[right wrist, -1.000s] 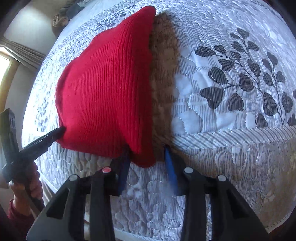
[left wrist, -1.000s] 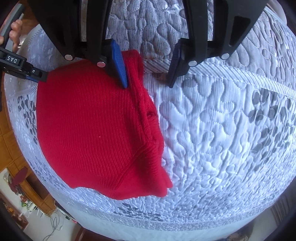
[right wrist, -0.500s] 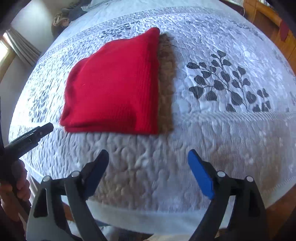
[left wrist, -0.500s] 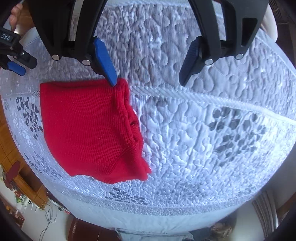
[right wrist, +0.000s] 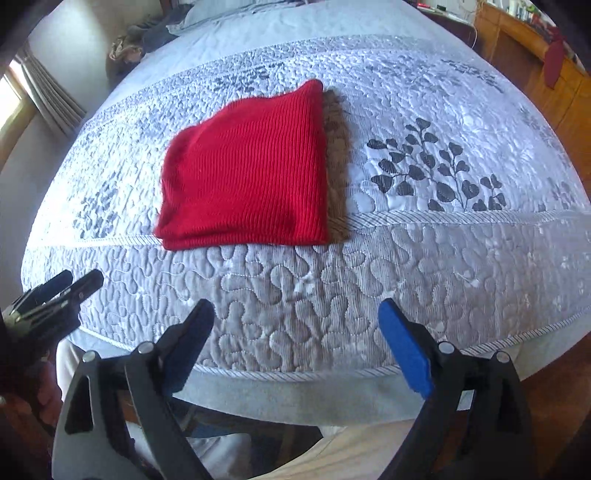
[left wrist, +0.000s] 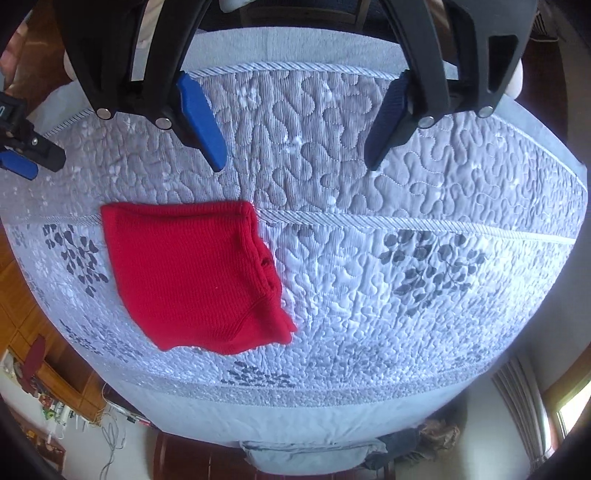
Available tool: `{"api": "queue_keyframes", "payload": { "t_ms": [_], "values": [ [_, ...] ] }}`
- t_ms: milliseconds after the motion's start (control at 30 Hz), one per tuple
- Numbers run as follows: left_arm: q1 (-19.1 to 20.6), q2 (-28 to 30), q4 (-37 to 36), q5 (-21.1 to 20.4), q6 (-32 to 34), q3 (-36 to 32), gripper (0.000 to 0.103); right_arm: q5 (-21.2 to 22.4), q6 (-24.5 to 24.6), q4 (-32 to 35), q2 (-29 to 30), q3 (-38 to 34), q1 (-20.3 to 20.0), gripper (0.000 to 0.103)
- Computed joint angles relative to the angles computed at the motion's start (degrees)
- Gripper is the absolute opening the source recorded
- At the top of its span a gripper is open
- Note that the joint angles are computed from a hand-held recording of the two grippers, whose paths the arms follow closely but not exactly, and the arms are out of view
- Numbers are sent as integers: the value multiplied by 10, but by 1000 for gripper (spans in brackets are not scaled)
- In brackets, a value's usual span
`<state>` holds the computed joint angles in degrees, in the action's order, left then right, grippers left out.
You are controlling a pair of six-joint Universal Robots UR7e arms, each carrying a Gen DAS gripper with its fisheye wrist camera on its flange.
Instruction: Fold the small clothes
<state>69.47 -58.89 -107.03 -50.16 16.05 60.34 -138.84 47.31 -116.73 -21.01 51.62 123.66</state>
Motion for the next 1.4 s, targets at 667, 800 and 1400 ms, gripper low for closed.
{"api": "queue_keyframes", "payload": {
  "t_ms": [667,800,1400],
  "values": [
    [-29,-41,-22,-6,22,39,80,-11,8,36,18,-39,13,91],
    [-28,-42,-23,-2,21,42,80,-12,8,39,20,-44,14,91],
    [-28,-41,-27,3,24,45,81,-10,10,49,23,-51,10,92]
  ]
}}
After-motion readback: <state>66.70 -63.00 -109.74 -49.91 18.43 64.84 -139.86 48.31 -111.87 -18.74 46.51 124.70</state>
